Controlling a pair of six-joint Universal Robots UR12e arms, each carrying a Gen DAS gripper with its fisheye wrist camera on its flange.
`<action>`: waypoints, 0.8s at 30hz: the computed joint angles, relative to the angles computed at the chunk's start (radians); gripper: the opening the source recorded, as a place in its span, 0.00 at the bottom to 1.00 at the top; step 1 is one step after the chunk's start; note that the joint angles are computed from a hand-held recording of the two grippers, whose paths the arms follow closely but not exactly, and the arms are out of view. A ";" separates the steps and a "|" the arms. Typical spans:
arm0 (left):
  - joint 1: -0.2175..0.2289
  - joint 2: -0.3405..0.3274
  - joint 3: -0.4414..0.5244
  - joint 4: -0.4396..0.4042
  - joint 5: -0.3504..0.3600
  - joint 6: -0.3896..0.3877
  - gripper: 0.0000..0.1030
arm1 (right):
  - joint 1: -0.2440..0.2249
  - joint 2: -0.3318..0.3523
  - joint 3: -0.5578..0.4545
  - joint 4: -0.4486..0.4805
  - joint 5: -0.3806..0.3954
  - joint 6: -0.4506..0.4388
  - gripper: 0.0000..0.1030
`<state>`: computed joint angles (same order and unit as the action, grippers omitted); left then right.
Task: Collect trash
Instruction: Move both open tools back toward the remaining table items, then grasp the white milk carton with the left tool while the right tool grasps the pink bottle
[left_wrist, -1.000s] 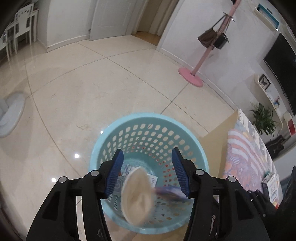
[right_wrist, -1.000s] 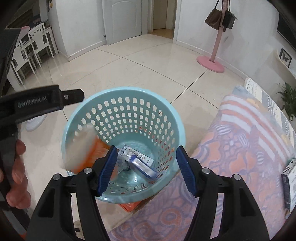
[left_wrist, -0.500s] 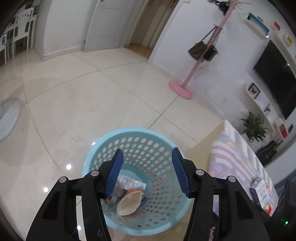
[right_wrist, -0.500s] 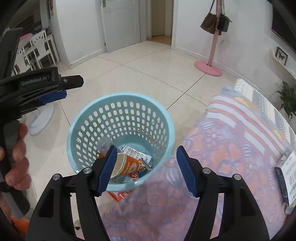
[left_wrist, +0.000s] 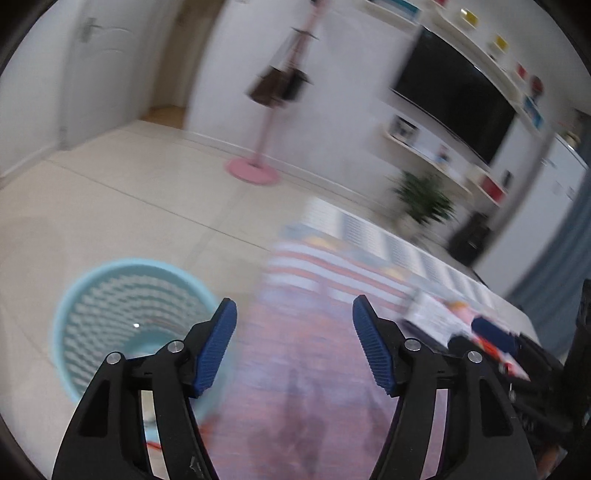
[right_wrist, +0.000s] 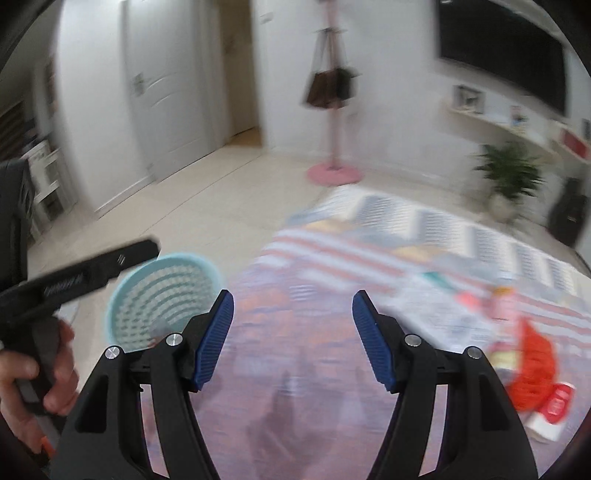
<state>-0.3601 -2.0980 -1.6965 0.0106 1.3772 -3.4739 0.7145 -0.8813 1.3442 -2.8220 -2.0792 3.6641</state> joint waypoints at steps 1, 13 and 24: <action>-0.014 -0.011 0.023 -0.025 -0.032 -0.002 0.71 | -0.003 -0.019 0.030 -0.009 -0.025 0.017 0.62; -0.139 -0.225 0.331 -0.246 -0.207 -0.218 0.81 | -0.083 -0.214 0.385 -0.067 -0.206 0.317 0.63; -0.228 -0.332 0.482 -0.289 0.077 -0.347 0.81 | -0.110 -0.235 0.474 -0.116 -0.178 0.346 0.63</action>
<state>-0.5879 -2.4302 -1.2141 -0.2784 1.4540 -3.8208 0.6046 -1.1165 1.8183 -2.9377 -2.2574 4.0097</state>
